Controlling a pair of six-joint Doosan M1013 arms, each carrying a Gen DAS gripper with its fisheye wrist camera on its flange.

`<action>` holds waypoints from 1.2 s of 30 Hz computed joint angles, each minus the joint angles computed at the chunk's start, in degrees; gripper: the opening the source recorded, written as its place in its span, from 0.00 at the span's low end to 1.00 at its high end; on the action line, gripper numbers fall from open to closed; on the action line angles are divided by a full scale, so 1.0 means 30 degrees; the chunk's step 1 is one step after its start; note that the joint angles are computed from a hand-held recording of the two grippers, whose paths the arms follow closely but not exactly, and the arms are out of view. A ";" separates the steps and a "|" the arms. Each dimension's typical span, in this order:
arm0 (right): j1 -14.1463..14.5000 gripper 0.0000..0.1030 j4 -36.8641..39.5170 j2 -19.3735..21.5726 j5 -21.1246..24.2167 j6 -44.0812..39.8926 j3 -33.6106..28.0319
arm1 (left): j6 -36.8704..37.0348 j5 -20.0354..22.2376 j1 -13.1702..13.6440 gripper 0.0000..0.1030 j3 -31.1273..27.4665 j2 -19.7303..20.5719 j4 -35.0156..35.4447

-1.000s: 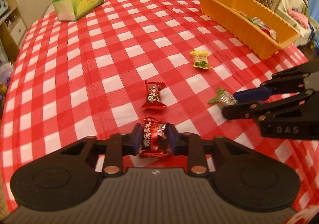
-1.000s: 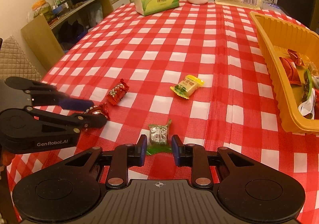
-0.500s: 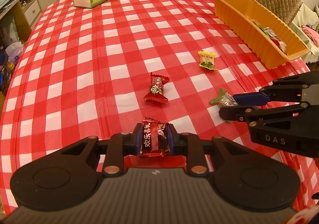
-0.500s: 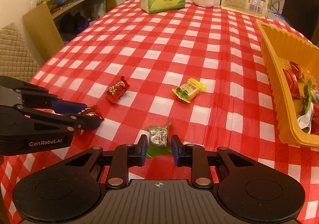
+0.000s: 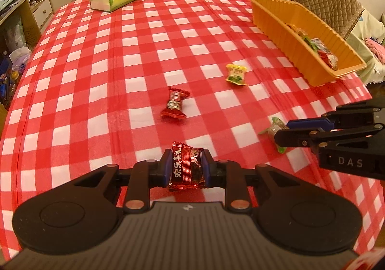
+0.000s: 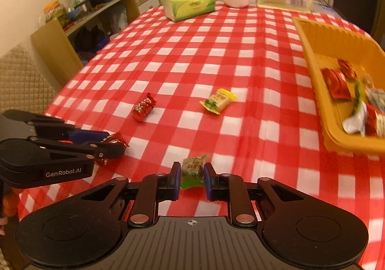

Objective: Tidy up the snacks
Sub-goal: 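Carry both held candies toward the orange tray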

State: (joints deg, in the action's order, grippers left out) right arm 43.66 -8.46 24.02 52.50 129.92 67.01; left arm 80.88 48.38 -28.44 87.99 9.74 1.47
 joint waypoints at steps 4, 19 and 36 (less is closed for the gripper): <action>-0.0069 0.20 0.0054 -0.0687 -0.0348 0.0789 0.0873 | -0.0318 0.0053 -0.0222 0.22 0.0160 -0.0236 -0.0042; 0.0185 0.38 -0.0412 -0.1516 -0.0523 0.0294 0.2111 | -0.1593 0.0042 -0.0854 0.22 0.0582 -0.0816 0.0515; 0.0133 0.21 -0.0356 -0.1252 -0.0203 -0.0853 0.1886 | -0.2029 -0.0078 -0.0780 0.22 0.0603 -0.0928 0.0822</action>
